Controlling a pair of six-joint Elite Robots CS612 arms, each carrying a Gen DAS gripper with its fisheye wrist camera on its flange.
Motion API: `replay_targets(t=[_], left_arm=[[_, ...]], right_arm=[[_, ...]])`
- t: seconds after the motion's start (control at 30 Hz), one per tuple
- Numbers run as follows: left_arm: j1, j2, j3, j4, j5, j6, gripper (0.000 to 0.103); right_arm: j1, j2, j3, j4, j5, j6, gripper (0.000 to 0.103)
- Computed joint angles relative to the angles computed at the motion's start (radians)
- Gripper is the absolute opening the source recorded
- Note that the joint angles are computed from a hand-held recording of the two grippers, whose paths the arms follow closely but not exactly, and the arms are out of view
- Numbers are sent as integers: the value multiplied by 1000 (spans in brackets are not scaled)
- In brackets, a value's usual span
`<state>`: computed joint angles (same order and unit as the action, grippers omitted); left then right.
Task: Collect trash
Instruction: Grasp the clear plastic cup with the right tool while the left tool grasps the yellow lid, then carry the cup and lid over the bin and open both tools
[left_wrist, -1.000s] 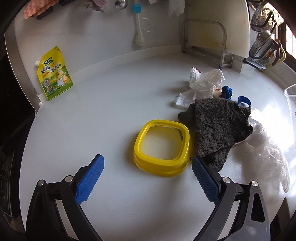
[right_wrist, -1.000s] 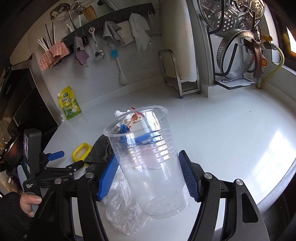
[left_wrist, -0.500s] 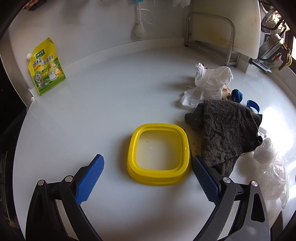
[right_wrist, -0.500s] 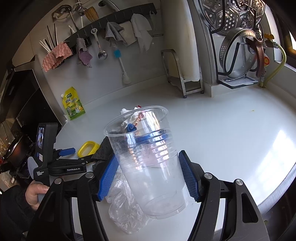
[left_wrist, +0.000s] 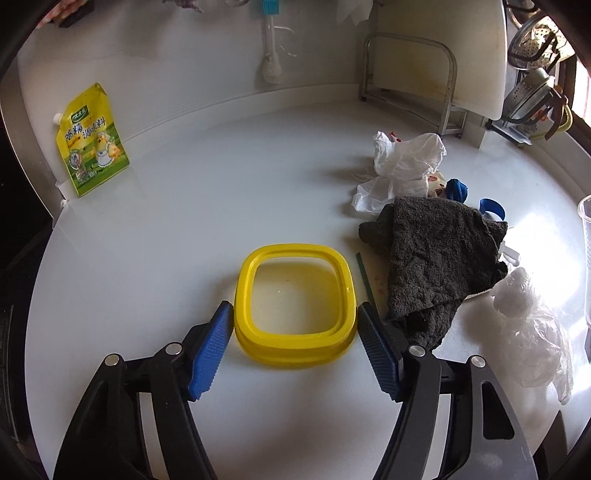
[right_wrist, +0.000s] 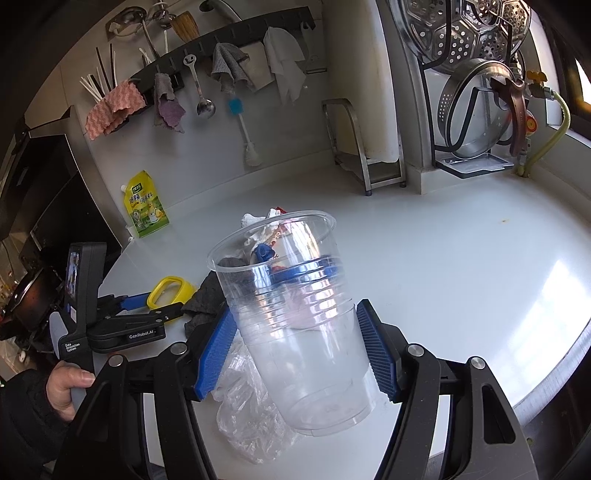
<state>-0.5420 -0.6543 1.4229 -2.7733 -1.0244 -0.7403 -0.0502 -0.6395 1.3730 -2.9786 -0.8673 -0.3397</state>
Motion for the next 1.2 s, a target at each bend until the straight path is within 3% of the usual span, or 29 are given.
replay_targets(t=[0.37, 0.73, 0.9, 1.2], left_arm=[[-60, -74, 129, -107, 123, -21, 67], [-143, -148, 283, -253, 192, -49, 67], [-185, -154, 321, -292, 201, -43, 67], [-254, -166, 380, -329, 219, -47, 67]], right_arm=[[0, -23, 57, -57, -6, -7, 64], [-30, -112, 265, -213, -17, 38, 64], [-42, -150, 383, -358, -74, 73, 64], [-52, -202, 560, -494, -154, 72, 64]])
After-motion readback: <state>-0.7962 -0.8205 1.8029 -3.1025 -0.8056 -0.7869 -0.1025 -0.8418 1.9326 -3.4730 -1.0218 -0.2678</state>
